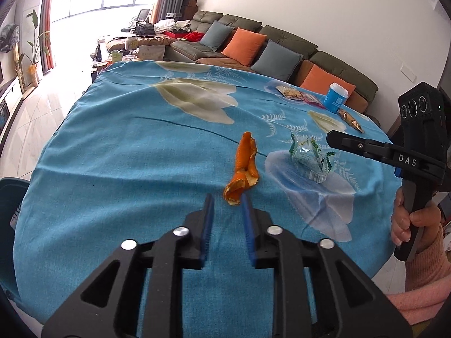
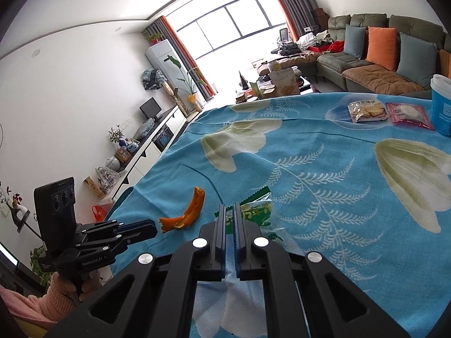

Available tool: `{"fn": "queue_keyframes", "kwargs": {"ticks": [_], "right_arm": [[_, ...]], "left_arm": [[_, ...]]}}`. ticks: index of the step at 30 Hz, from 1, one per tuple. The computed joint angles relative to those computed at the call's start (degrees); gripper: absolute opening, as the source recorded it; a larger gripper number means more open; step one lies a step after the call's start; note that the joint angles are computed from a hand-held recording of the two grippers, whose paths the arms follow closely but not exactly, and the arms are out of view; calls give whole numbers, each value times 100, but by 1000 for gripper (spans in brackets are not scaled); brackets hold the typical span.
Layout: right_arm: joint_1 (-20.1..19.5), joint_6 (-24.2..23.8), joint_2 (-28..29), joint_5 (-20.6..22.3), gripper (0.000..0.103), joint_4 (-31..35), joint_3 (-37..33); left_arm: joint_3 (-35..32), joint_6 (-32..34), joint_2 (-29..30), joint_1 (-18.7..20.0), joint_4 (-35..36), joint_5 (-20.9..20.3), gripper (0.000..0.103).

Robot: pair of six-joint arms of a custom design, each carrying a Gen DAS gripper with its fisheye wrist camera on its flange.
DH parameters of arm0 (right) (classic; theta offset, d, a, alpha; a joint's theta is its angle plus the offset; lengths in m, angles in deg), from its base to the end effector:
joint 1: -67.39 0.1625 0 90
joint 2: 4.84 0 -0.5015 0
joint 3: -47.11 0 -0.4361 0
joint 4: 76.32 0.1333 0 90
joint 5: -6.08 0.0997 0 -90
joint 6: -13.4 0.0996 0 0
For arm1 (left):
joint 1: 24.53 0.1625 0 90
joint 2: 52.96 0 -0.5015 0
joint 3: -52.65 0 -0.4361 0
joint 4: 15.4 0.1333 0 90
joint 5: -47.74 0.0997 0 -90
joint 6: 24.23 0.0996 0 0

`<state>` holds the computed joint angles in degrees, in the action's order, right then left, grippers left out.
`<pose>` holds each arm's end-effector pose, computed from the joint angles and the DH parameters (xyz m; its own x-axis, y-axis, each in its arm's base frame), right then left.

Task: Collect trash
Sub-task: 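Grasp an orange peel with the left gripper while the right grasps a clear green-labelled wrapper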

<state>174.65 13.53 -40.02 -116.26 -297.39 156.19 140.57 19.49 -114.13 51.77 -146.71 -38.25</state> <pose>0.2709 -0.6023 0.0706 -0.9406 0.1797 0.2881 -0.1587 0.5173 -0.8409 -0.0420 -0.7645 0.3345 -0.5450 0.8083 -0.2227 0.8384 0.5281 -0.1349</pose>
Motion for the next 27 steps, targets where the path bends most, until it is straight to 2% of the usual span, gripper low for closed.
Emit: {"fn": "queue_keyframes", "kwargs": {"ticks": [2, 4, 6, 11, 15, 16, 18, 20, 27], "right_arm": [[-8, 57, -10, -54, 12, -142, 54], [-14, 145, -17, -186, 25, -196, 88], [-31, 229, -35, -287, 46, -64, 110], [-148, 472, -58, -111, 54, 231, 154], [-185, 553, -49, -137, 54, 523, 95], [-192, 578, -47, -150, 51, 567, 88], [-213, 609, -49, -97, 37, 619, 99], [-193, 553, -28, -131, 36, 547, 97], [-88, 334, 15, -189, 32, 363, 52]], "left_arm": [[28, -4, -15, 0, -47, -33, 35], [26, 3, -17, 0, -41, -90, 39], [22, 13, 5, -17, -24, -137, 51], [-10, -101, 145, -106, -2, 13, 51], [-71, -224, 278, -166, 72, 224, 43], [-65, -216, 284, -169, 47, 223, 41], [-139, -291, 311, -152, 206, 160, 25], [-131, -294, 308, -137, 184, 135, 18], [-18, -252, 195, -97, 42, 40, 15]]}}
